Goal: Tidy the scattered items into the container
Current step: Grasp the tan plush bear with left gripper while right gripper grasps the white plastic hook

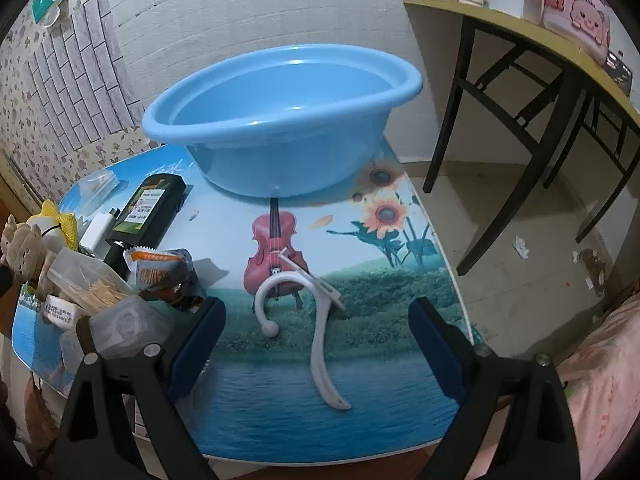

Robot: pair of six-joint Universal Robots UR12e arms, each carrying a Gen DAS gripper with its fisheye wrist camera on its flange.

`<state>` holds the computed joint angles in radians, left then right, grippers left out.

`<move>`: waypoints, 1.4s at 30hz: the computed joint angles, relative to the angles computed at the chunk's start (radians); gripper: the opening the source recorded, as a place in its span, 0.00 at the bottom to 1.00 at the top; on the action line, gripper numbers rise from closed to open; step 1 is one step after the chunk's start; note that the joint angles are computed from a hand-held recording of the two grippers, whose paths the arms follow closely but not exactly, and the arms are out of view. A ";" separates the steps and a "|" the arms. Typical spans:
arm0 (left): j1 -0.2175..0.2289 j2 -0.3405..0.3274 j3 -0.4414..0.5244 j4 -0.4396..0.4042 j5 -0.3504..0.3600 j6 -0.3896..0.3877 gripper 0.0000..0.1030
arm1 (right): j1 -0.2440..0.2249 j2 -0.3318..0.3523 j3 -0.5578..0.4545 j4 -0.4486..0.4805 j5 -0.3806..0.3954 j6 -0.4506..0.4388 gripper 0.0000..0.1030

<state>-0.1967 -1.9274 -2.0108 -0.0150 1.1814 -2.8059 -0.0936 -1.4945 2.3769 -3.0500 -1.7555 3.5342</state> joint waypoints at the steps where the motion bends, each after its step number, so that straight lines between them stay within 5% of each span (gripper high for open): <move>1: -0.003 -0.004 0.006 -0.007 0.005 -0.002 1.00 | -0.001 0.003 0.000 -0.002 0.007 0.001 0.92; 3: -0.007 -0.012 0.016 -0.019 0.011 -0.006 1.00 | -0.001 0.010 -0.002 -0.005 0.011 -0.005 0.92; 7: -0.019 -0.021 0.020 -0.025 0.048 0.012 0.82 | 0.007 0.027 -0.007 -0.009 -0.016 -0.031 0.91; 18: -0.055 -0.046 0.008 0.078 0.166 0.099 0.83 | 0.012 0.056 -0.018 -0.005 -0.034 -0.064 0.78; 22: -0.043 -0.038 0.007 0.070 0.122 0.091 0.69 | 0.014 0.059 -0.014 -0.043 -0.015 -0.109 0.53; 24: -0.038 -0.031 0.008 0.054 0.102 0.088 0.66 | 0.019 0.059 -0.017 -0.036 -0.022 -0.124 0.52; 26: -0.035 -0.026 0.007 0.052 0.097 0.084 0.53 | 0.020 0.057 -0.015 -0.043 -0.016 -0.134 0.52; 42: -0.019 0.021 0.015 0.065 0.032 0.010 0.53 | -0.003 -0.026 0.008 -0.142 0.075 -0.188 0.52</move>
<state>-0.2159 -1.9065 -1.9960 0.0496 1.2135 -2.7959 -0.0970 -1.5200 2.3845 -3.1918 -1.6800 3.3462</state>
